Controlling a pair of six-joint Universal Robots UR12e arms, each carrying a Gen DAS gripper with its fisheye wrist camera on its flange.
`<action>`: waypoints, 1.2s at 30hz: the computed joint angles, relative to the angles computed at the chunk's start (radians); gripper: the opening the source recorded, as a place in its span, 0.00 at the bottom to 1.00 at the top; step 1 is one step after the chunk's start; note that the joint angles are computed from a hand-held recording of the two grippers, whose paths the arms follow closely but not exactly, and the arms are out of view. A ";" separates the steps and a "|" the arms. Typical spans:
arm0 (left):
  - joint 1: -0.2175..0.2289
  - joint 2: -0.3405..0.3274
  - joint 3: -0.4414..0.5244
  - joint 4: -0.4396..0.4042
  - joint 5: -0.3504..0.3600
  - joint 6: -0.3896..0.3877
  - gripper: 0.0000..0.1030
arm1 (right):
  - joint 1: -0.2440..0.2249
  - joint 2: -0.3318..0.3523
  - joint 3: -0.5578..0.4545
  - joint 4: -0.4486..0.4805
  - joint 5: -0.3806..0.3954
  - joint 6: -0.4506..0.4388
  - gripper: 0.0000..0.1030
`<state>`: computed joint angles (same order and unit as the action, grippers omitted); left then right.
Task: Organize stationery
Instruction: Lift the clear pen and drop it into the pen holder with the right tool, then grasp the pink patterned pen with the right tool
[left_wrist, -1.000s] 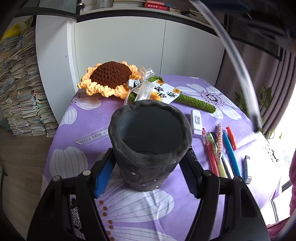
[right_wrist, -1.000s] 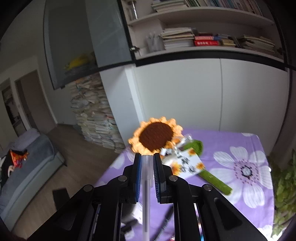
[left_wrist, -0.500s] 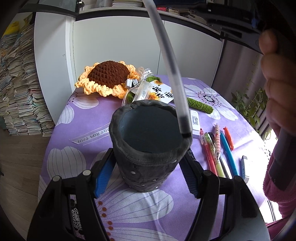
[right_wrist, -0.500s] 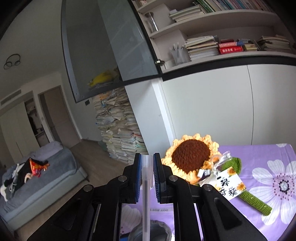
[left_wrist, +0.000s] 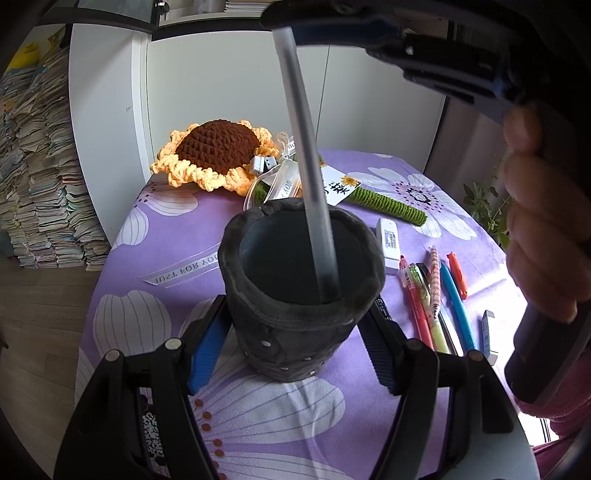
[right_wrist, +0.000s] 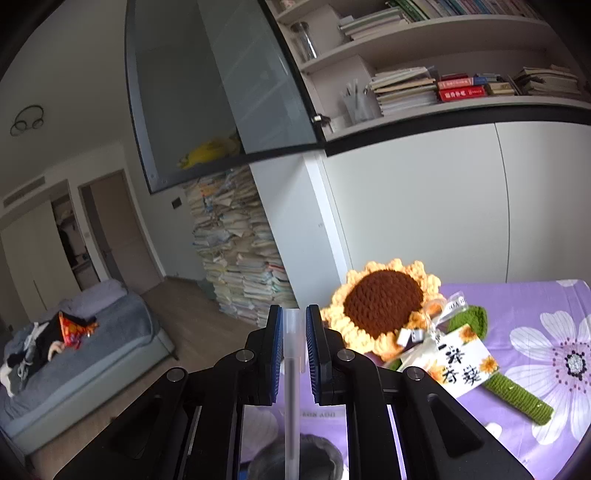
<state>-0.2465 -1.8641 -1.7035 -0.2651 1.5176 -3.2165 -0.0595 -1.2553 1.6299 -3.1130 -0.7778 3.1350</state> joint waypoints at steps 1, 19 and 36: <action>0.000 0.000 0.001 -0.004 0.000 0.000 0.66 | -0.002 -0.005 0.006 0.014 0.000 -0.010 0.13; -0.003 0.001 0.002 -0.017 0.016 -0.013 0.66 | -0.016 -0.104 0.075 0.352 -0.111 -0.261 0.13; -0.011 0.002 -0.002 -0.008 0.065 -0.011 0.66 | -0.083 -0.137 0.054 0.490 -0.208 -0.167 0.59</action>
